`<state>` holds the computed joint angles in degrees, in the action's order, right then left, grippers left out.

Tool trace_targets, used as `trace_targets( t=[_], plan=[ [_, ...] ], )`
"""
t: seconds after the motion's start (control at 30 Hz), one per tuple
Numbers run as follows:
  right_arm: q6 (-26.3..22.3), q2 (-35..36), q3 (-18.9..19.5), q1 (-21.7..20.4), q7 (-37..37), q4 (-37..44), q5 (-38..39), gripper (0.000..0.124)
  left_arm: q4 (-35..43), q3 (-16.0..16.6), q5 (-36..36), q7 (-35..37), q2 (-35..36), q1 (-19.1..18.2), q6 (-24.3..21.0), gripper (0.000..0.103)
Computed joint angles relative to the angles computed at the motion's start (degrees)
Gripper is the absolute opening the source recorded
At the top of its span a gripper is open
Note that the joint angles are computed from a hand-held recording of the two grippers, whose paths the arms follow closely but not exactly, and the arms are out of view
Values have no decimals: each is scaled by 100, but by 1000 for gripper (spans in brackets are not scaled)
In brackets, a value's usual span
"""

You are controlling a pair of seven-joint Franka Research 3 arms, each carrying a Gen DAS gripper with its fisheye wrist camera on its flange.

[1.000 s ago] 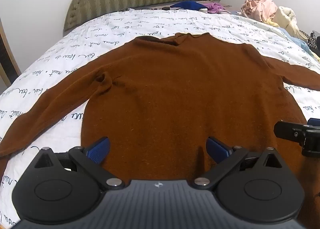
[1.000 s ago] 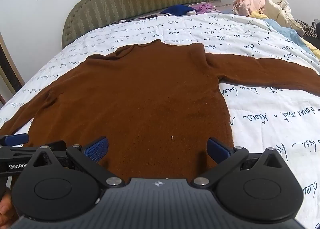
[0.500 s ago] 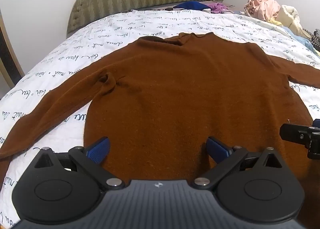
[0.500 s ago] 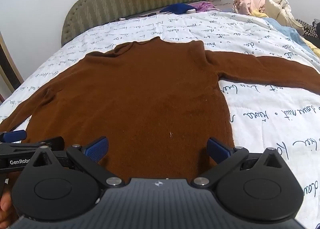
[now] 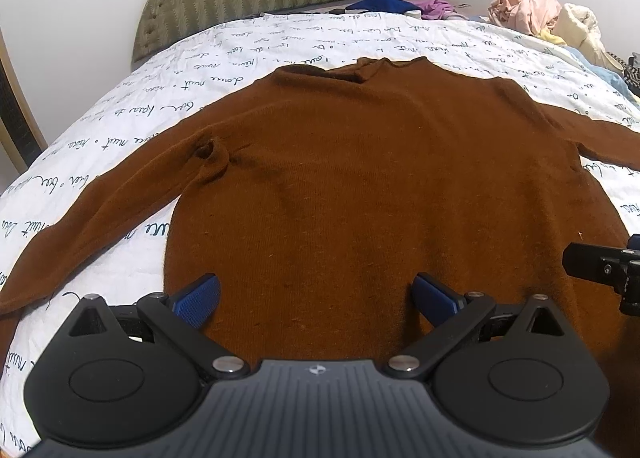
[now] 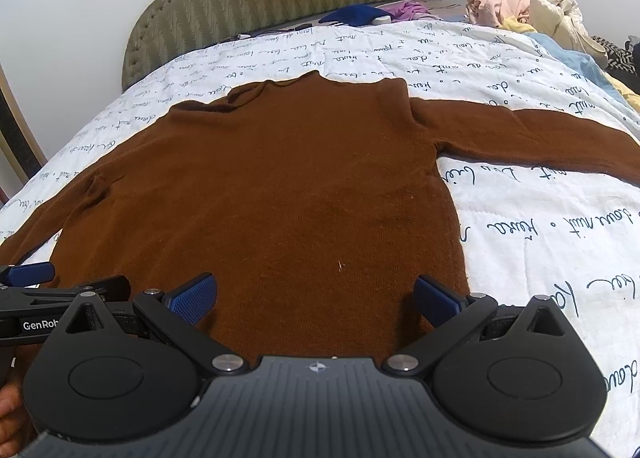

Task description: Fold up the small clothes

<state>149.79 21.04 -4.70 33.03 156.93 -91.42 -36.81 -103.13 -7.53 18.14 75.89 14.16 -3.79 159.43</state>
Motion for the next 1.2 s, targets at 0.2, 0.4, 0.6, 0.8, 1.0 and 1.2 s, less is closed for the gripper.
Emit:
trace_targets(
  t=[0.2, 0.4, 0.6, 0.8, 1.0, 1.2],
  plan=[
    [16, -4, 1, -3, -3, -13, 13, 103, 65, -16, -12, 22, 46, -9, -56, 103],
    [39, -27, -20, -12, 99, -48, 5, 103, 157, -36, -76, 72, 116, -3, -81, 103],
    [157, -50, -10, -54, 126, -110, 47, 103, 301, -40, -139, 115, 206, -47, -170, 103],
    [250, -38, -23, -81, 60, -106, 123, 103, 424, -12, 6, -10, 281, -106, -243, 103],
    [384, -42, -57, -95, 44, -139, 178, 103, 553, 8, 58, -71, 368, -137, -293, 103],
    [486, -18, -78, -97, -30, -142, 256, 103, 617, 22, 130, -131, 403, -165, -377, 103]
  ],
)
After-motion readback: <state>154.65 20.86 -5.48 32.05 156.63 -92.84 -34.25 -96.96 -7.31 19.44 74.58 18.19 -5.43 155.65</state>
